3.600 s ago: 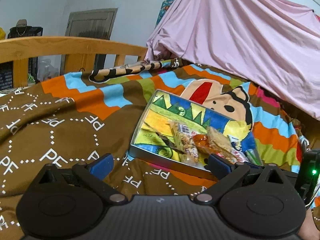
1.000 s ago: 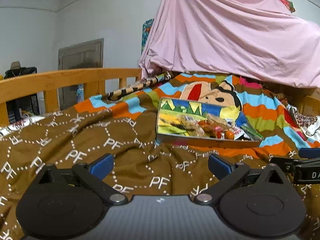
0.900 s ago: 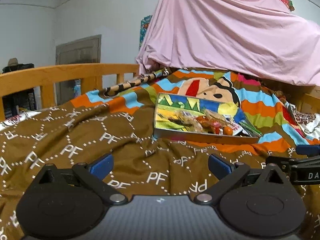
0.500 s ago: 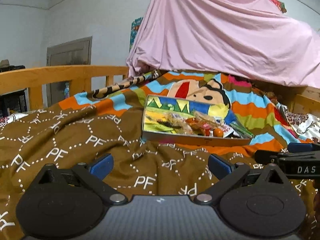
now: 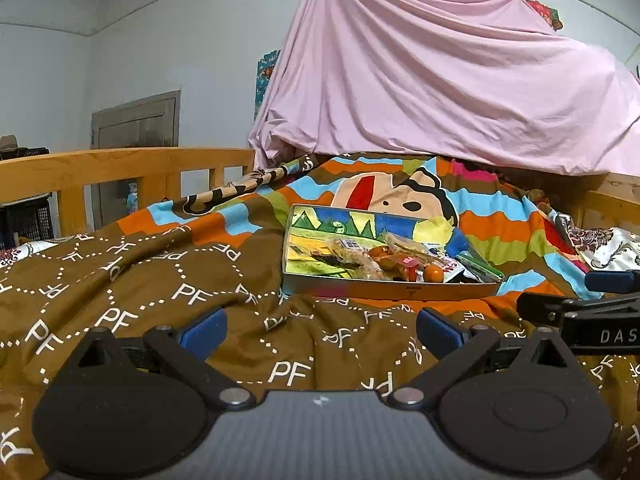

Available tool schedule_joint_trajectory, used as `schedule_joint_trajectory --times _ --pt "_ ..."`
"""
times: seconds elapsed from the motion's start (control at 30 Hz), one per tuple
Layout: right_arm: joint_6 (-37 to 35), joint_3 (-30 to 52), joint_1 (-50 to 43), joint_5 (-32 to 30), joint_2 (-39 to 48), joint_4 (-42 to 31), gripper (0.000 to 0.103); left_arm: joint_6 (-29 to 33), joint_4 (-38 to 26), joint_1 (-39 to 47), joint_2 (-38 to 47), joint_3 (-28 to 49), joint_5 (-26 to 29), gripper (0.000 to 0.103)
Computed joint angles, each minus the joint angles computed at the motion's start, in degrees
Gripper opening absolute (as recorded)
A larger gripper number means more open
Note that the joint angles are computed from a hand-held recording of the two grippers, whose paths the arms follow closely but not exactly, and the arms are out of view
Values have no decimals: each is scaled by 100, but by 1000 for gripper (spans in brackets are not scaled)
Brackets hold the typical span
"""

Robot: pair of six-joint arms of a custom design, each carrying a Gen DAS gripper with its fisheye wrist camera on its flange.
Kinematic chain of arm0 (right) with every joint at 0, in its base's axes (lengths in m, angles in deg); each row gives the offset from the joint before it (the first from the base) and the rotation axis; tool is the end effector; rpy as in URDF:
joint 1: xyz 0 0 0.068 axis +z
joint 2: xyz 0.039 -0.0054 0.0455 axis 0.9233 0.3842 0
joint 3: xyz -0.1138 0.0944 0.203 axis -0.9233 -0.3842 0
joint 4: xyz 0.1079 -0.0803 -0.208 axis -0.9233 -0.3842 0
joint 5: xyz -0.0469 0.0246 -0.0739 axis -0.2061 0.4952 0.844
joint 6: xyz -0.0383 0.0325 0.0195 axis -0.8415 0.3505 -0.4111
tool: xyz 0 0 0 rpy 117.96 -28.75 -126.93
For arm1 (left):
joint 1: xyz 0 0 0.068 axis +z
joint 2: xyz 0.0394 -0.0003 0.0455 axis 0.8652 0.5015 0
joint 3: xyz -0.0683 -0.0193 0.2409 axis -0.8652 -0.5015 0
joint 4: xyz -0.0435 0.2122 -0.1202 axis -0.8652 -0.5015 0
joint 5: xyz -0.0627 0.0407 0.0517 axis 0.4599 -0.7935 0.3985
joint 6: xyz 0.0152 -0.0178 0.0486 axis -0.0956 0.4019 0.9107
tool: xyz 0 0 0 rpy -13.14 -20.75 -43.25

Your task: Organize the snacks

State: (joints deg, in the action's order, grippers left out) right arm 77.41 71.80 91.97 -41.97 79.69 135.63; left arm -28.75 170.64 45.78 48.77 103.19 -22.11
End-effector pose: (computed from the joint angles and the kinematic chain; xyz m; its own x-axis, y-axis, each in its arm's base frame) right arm 0.3499 0.1614 0.0196 -0.2852 -0.1869 -0.9401 -0.4607 0.8868 -0.0366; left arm 0.2620 -0.0480 0.0101 -0.2950 -0.1302 -0.9466 -0.2978 0.9539 -0.0384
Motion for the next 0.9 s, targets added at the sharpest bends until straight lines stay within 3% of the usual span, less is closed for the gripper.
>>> schedule_joint_trajectory --times 0.9 --pt "61 40 -9 4 -25 -195 102 52 88 -6 3 -38 -36 103"
